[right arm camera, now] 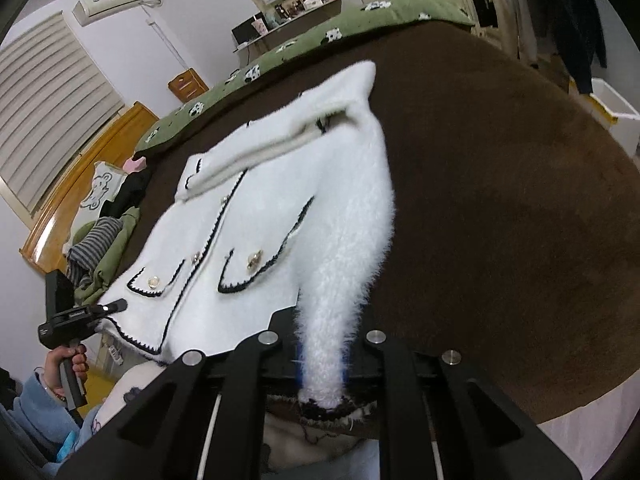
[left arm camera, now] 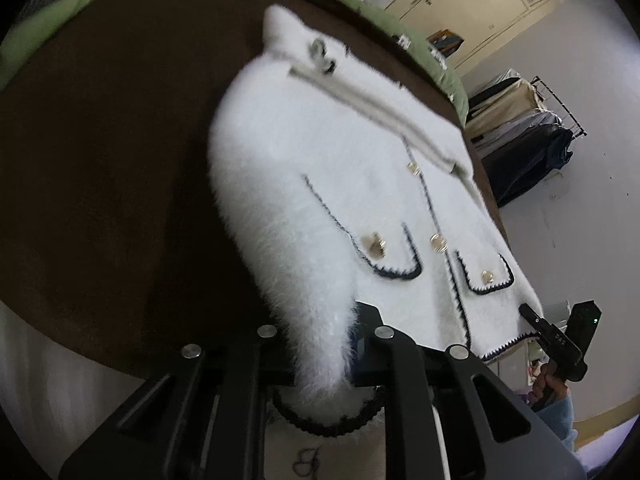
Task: Fold large clothes
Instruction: 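Grasp the hem with both grippers and lift it off the bed, then carry the hem with both grippers over the body toward the collar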
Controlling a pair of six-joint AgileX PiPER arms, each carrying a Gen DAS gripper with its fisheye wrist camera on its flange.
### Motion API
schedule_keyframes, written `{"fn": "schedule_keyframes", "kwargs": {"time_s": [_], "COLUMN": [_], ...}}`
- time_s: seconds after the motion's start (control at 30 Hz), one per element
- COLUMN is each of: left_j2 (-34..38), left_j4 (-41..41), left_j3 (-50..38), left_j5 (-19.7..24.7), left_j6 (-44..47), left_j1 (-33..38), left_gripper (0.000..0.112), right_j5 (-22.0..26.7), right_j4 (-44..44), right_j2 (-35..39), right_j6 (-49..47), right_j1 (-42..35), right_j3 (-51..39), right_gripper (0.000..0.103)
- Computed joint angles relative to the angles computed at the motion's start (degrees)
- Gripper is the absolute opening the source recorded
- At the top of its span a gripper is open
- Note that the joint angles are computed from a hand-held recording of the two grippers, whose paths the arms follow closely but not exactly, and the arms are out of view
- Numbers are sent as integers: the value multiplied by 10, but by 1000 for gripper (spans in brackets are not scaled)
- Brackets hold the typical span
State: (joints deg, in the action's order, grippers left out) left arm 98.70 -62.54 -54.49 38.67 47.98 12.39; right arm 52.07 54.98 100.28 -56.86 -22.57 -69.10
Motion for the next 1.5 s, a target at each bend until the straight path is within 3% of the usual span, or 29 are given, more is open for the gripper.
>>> {"fn": "schedule_keyframes", "kwargs": {"time_s": [0.1, 0.27, 0.53, 0.77, 0.93, 1.07, 1.27, 1.5], "left_j2": [-21, -48, -95, -185, -212, -178, -98, 65], "left_j4": [-8, 11, 49, 84, 64, 47, 32, 149], "left_j3": [0, -7, -7, 5, -27, -105, -207, -406], "left_j5": [7, 19, 83, 126, 144, 135, 72, 15], "left_j6": [8, 0, -13, -44, -64, -89, -135, -284], "left_j1": [4, 5, 49, 78, 94, 81, 46, -18], "left_gripper": [17, 16, 16, 16, 16, 16, 16, 16], "right_j5": [-5, 26, 82, 134, 149, 144, 79, 46], "right_j4": [8, -2, -12, -33, -42, -33, -33, -113], "right_j2": [-23, -41, -104, -187, -218, -185, -92, 105], "right_j6": [0, 8, 10, 23, 54, 89, 139, 274], "right_j1": [2, 2, -21, -65, -68, -53, 10, 74], "right_j3": [8, 4, 18, 35, -4, -79, -213, -470], "right_gripper": [12, 11, 11, 11, 11, 11, 11, 11]}}
